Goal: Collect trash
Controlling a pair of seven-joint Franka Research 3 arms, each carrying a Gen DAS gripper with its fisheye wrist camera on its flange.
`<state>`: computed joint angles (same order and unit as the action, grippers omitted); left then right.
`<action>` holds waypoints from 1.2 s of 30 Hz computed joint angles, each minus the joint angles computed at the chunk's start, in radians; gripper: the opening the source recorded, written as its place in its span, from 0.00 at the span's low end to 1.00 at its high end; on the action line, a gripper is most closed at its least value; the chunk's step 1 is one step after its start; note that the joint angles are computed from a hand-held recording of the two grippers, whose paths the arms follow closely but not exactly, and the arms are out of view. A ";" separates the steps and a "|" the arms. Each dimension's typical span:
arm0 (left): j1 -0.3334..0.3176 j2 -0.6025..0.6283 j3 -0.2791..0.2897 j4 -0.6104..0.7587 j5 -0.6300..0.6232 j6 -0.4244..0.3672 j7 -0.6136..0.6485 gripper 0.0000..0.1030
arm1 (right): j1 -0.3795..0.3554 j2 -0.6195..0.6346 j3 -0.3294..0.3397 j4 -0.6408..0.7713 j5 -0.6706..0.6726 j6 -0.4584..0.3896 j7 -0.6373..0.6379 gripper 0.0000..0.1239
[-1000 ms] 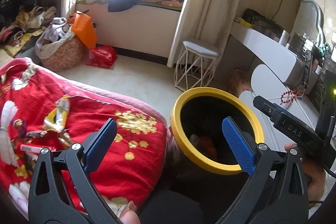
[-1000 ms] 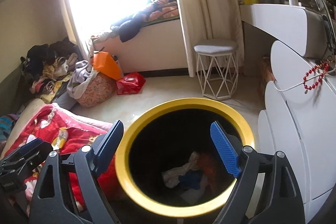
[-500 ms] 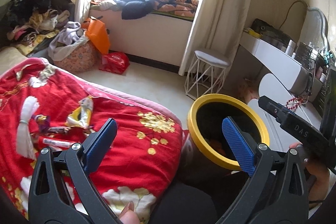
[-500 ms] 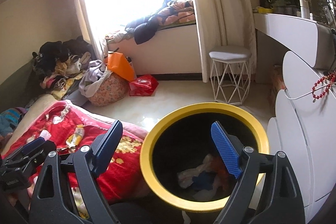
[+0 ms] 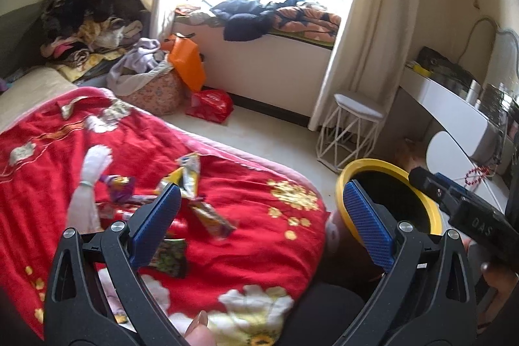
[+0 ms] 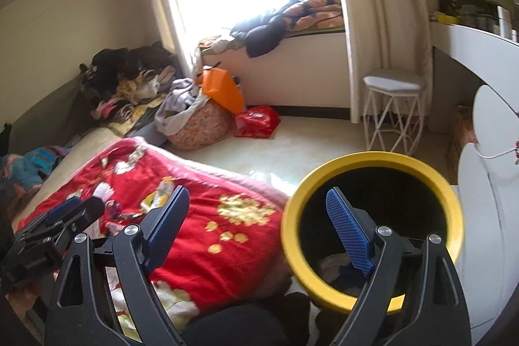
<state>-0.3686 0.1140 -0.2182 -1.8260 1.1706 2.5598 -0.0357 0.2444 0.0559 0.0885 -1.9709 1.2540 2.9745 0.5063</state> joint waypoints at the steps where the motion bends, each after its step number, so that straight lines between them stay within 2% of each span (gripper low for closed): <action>1: 0.003 -0.013 0.004 -0.015 0.002 0.000 -0.012 0.90 | 0.003 0.000 0.002 0.000 -0.011 -0.005 0.008 0.67; 8: 0.042 -0.082 -0.002 -0.091 0.019 -0.019 -0.072 0.90 | 0.034 0.014 0.023 0.009 -0.122 -0.055 0.093 0.68; 20: 0.149 -0.233 -0.026 -0.258 -0.009 -0.048 -0.155 0.90 | 0.072 0.058 0.061 0.041 -0.206 -0.121 0.100 0.68; 27: 0.214 -0.306 -0.028 -0.358 -0.052 -0.043 -0.200 0.90 | 0.086 0.125 0.077 0.099 -0.304 -0.216 0.143 0.67; 31: 0.244 -0.320 -0.023 -0.400 -0.094 -0.012 -0.199 0.89 | 0.100 0.179 0.076 0.143 -0.423 -0.263 0.225 0.57; 36: 0.286 -0.327 -0.011 -0.463 -0.124 0.091 -0.245 0.89 | 0.109 0.252 0.076 0.211 -0.551 -0.336 0.348 0.46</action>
